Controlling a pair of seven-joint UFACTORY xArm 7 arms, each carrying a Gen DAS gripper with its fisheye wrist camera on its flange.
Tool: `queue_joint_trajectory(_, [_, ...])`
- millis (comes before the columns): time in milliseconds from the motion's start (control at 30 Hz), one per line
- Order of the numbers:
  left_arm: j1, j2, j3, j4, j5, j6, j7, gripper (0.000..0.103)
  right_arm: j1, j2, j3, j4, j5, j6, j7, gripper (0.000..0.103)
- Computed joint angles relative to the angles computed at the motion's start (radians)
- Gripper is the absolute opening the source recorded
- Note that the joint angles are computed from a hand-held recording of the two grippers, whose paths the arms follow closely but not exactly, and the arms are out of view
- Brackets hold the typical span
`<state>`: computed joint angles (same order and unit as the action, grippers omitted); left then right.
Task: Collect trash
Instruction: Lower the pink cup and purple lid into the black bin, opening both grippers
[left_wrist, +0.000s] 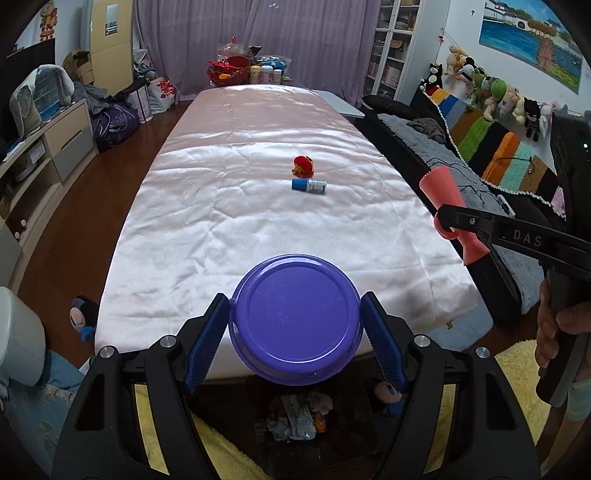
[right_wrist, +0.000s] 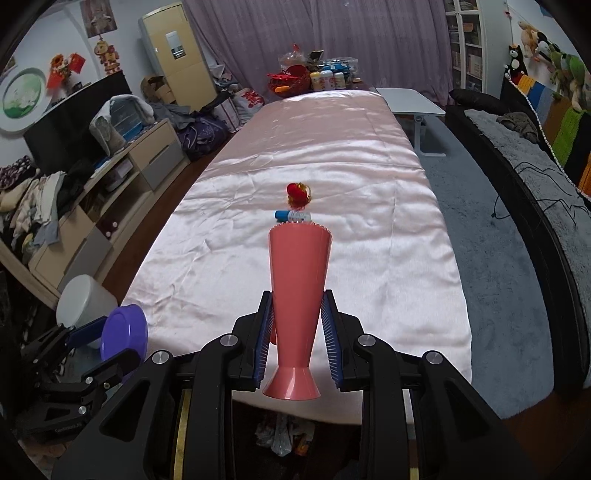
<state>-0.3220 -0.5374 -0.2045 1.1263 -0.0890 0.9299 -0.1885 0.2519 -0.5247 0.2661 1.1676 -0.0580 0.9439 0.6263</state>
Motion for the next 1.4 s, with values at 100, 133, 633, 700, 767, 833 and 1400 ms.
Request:
queue_joint_trajectory(100, [-0.011,-0.056,0.002,-0.068,-0.012,0.014,-0.004,0.069,0.023,-0.061,0.017,-0.071,0.026,-0.002,0.034,0.028])
queue_joint_trajectory(133, [-0.014,-0.073,0.003,-0.09,-0.017,0.016,-0.005,0.069,0.031,-0.077,0.023,-0.093,0.035,-0.005,0.044,0.028])
queue_joint_trajectory(633, [-0.058,-0.238,0.007,-0.341,-0.074,0.071,-0.014,0.069,0.148,-0.158,0.074,-0.31,0.126,-0.003,0.153,0.028])
queue_joint_trajectory(700, [-0.067,-0.244,0.007,-0.366,-0.084,0.074,-0.012,0.069,0.159,-0.159,0.077,-0.327,0.133,-0.002,0.163,0.028])
queue_joint_trajectory(767, [-0.074,-0.246,0.007,-0.388,-0.094,0.077,-0.014,0.069,0.173,-0.157,0.077,-0.346,0.142,-0.006,0.17,0.028])
queue_joint_trajectory(833, [-0.08,-0.243,0.008,-0.407,-0.101,0.079,-0.014,0.069,0.188,-0.146,0.075,-0.356,0.155,-0.01,0.173,0.028])
queue_joint_trajectory(1400, [-0.099,-0.19,0.023,-0.43,-0.136,0.103,0.013,0.07,0.228,-0.078,0.052,-0.364,0.189,-0.035,0.175,0.029])
